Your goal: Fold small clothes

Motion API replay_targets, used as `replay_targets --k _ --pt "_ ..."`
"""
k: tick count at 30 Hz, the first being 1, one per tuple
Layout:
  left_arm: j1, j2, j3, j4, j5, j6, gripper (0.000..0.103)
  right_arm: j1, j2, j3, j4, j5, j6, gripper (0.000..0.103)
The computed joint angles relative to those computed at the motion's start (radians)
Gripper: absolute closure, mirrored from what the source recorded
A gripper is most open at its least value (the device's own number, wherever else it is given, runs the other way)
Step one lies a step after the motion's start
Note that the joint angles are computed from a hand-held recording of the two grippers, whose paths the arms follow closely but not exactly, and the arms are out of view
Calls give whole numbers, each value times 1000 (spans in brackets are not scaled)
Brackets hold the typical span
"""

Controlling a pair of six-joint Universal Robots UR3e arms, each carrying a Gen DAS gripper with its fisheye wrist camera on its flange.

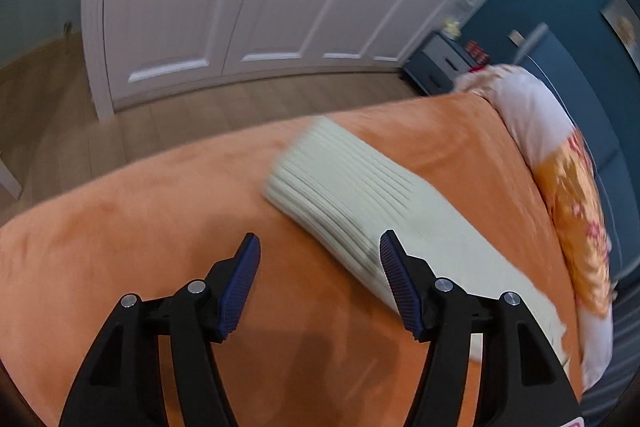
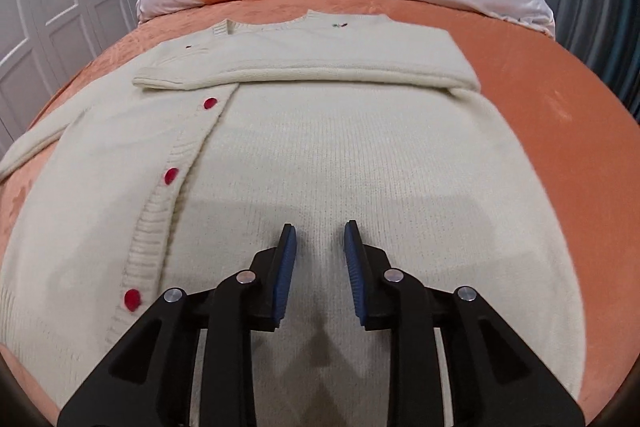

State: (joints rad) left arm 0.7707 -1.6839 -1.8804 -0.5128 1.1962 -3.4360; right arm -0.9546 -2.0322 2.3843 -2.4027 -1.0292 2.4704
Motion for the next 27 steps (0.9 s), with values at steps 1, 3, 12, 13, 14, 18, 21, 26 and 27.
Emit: replay_targets --k 1,3,12,13,14,18,21,26,27 --pt "13 -24 5 22 -20 -14 43 7 16 -2 -14 1 10 78" --pt "15 -62 40 50 -31 -41 43 -24 -2 7 13 22 -16 78" --pt "-155 -77 292 -60 -240 41 103 -80 -134 68 108 55 -67 76" --pt "-208 -70 336 -64 -247 42 103 -90 -136 66 124 66 -73 76" --pt "-268 -72 387 -64 -243 35 103 -100 -138 62 143 78 -81 76" --pt "-617 -222 758 -83 -185 -7 103 -143 -141 46 220 125 -117 75" --pt "-839 -392 1031 -137 -121 -78 103 -177 -134 25 296 165 -150 73" --pt "-1003 -472 1044 -167 72 -179 51 -190 -115 1 362 201 -186 65" --pt "-986 -430 939 -151 104 -189 51 -191 -113 -3 372 207 -194 63"
